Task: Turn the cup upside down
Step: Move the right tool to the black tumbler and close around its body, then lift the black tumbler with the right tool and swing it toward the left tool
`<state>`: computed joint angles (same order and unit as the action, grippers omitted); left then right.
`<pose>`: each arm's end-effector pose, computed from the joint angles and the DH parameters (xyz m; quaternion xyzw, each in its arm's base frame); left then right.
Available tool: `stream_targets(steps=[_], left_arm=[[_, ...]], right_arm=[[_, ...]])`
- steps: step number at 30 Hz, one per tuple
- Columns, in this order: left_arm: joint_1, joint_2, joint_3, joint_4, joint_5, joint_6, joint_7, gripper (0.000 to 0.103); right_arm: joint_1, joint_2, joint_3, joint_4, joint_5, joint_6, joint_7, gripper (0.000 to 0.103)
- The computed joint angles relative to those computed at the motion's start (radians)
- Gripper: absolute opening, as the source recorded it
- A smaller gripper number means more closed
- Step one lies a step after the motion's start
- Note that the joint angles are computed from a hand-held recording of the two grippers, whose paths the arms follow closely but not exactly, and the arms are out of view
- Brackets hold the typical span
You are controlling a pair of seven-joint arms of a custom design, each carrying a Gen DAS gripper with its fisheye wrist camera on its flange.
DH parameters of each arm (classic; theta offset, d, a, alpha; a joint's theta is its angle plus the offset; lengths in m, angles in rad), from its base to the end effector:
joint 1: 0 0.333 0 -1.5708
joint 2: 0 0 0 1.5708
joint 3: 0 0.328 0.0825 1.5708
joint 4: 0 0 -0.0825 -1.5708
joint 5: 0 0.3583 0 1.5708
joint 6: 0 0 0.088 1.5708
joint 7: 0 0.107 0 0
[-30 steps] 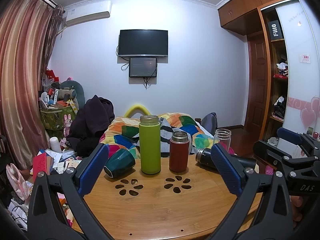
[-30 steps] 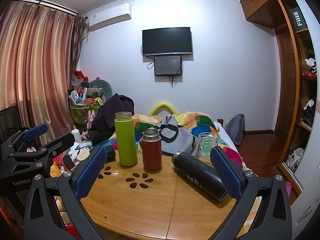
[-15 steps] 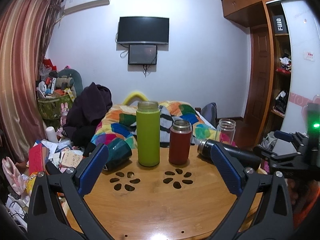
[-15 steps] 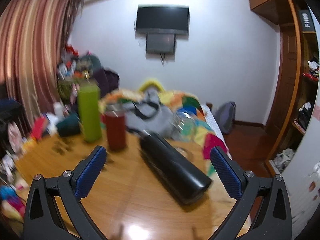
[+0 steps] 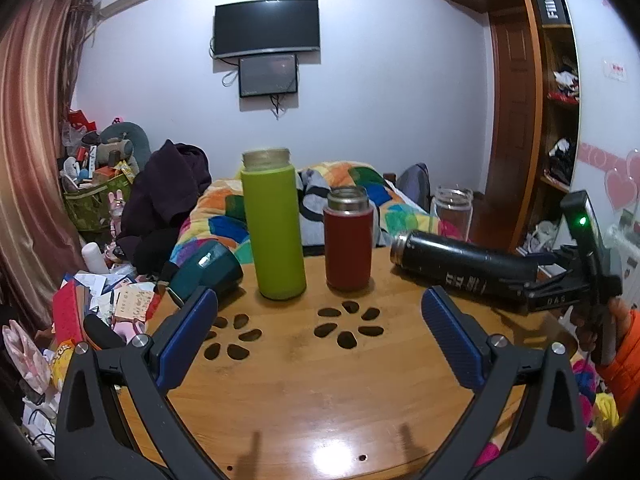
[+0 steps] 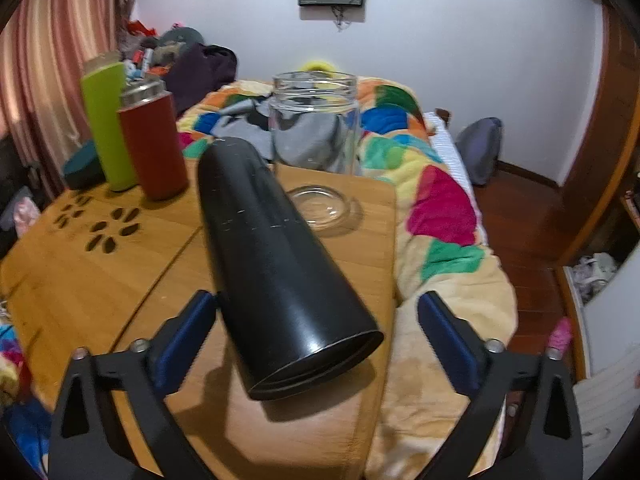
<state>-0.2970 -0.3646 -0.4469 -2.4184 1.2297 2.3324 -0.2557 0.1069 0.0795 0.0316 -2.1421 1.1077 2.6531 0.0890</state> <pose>0.3258 -0.2965 0.4927 -0.6716 0.5183 -0.3099 0.4292 0.5569 0.0525 0.4295 -0.8400 0.3804 -0.1417 0.3600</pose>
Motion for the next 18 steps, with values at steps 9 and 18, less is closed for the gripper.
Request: stream_targets(steps=[9,18], left_arm=[[-0.003,0.03,0.005,0.003,-0.002,0.032,0.002,0.103],[-0.013,0.058,0.018,-0.015,0.005,0.074,-0.049,0.103]], right_arm=[[0.019,-0.09,-0.008,-0.096,0.084,-0.03,-0.06,0.068],[0.133,-0.325,-0.029,-0.285,0.334,0.087,-0.257,0.061]])
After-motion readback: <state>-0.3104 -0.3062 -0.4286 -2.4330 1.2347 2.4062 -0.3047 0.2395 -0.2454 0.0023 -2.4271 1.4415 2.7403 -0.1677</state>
